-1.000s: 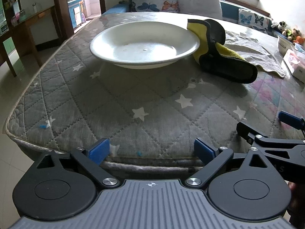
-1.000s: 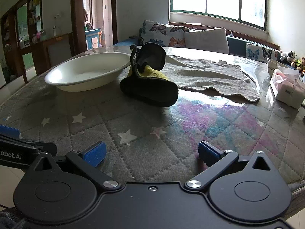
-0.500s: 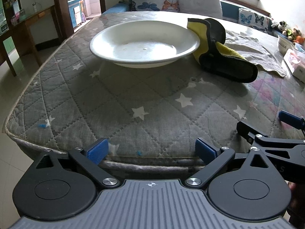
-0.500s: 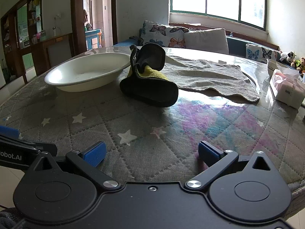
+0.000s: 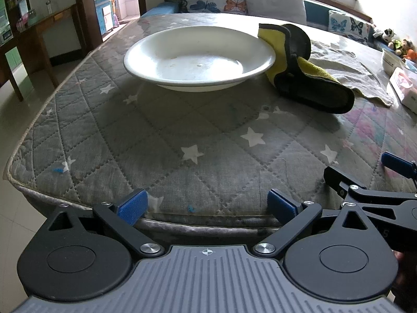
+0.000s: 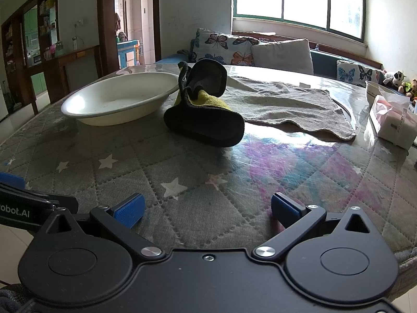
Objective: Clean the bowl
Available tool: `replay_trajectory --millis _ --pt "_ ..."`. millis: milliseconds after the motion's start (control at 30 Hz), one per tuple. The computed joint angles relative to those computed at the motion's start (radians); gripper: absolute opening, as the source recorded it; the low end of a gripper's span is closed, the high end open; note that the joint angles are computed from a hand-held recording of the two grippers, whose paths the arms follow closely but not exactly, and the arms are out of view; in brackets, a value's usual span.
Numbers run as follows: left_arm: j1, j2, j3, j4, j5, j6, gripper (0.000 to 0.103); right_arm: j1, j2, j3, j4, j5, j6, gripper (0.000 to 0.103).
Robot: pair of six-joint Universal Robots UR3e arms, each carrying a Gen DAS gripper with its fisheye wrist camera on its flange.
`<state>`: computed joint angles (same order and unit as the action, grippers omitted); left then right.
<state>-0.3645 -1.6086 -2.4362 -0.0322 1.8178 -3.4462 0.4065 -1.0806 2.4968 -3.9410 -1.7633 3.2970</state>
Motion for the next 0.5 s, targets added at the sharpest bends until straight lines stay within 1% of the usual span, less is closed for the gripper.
replay_trajectory --millis 500 --pt "0.012 0.009 0.023 -0.051 -0.015 0.002 0.100 -0.013 -0.026 -0.001 0.032 0.013 -0.010 0.103"
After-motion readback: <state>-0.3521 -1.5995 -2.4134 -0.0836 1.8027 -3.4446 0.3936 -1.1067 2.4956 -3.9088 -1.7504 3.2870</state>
